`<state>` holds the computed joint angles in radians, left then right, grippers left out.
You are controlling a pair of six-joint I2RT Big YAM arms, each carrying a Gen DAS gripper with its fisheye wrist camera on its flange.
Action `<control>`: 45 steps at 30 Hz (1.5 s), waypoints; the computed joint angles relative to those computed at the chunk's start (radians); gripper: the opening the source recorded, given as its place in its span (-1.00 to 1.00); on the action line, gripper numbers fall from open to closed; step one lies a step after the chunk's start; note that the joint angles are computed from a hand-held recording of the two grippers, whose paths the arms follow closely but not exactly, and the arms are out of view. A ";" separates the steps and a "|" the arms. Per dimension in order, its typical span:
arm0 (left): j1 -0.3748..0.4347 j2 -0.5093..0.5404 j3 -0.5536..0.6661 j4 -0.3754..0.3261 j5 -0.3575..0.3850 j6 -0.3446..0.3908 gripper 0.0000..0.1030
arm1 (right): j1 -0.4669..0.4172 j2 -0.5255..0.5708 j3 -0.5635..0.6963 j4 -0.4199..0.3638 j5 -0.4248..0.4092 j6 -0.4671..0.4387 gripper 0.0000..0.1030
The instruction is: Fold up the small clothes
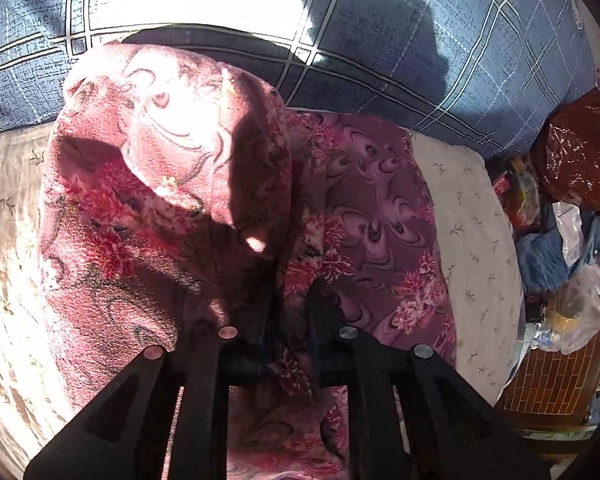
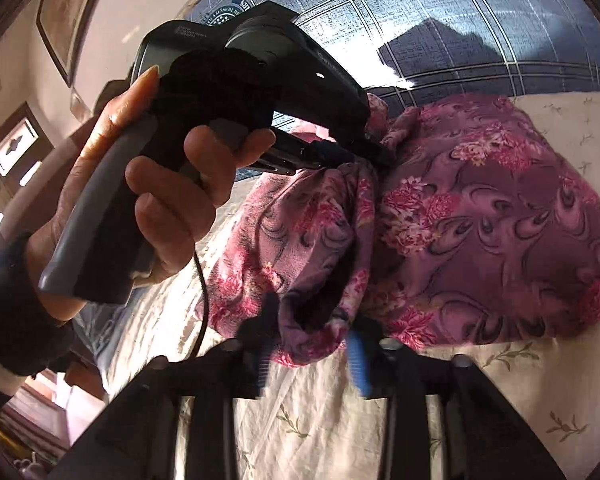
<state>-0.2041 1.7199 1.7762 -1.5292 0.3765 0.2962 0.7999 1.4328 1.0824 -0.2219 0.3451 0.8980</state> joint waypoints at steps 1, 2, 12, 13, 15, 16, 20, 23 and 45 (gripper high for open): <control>0.002 0.011 0.031 -0.036 0.011 0.008 -0.45 | 0.000 -0.011 -0.014 0.020 0.003 -0.003 0.11; 0.005 0.016 0.058 -0.061 0.017 0.010 -0.13 | -0.002 -0.022 -0.028 0.041 0.001 -0.004 0.27; -0.065 0.021 0.093 -0.064 -0.234 0.005 0.41 | -0.036 -0.046 -0.092 0.154 -0.026 0.106 0.30; -0.078 0.014 0.073 -0.055 -0.247 0.008 0.41 | -0.034 -0.042 -0.087 0.154 -0.022 0.096 0.30; -0.107 -0.006 0.031 -0.028 -0.303 0.017 0.41 | -0.044 -0.027 -0.076 0.166 -0.040 0.073 0.30; -0.120 -0.018 0.005 -0.003 -0.348 0.024 0.41 | -0.046 -0.019 -0.070 0.165 -0.047 0.063 0.30; -0.118 -0.050 -0.057 0.062 -0.409 0.006 -0.36 | -0.060 0.018 -0.023 0.129 -0.103 0.002 -0.60; -0.071 -0.076 -0.063 0.072 -0.296 -0.029 -0.71 | -0.063 0.013 -0.029 0.141 -0.116 0.014 -0.80; -0.080 -0.127 -0.082 0.130 0.053 -0.140 -0.70 | -0.130 -0.242 -0.278 0.113 -0.027 0.341 -0.56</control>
<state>-0.2842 1.5930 1.6944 -1.3993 0.4297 0.1560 0.6696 1.1905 0.8040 -0.1087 0.3183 1.2386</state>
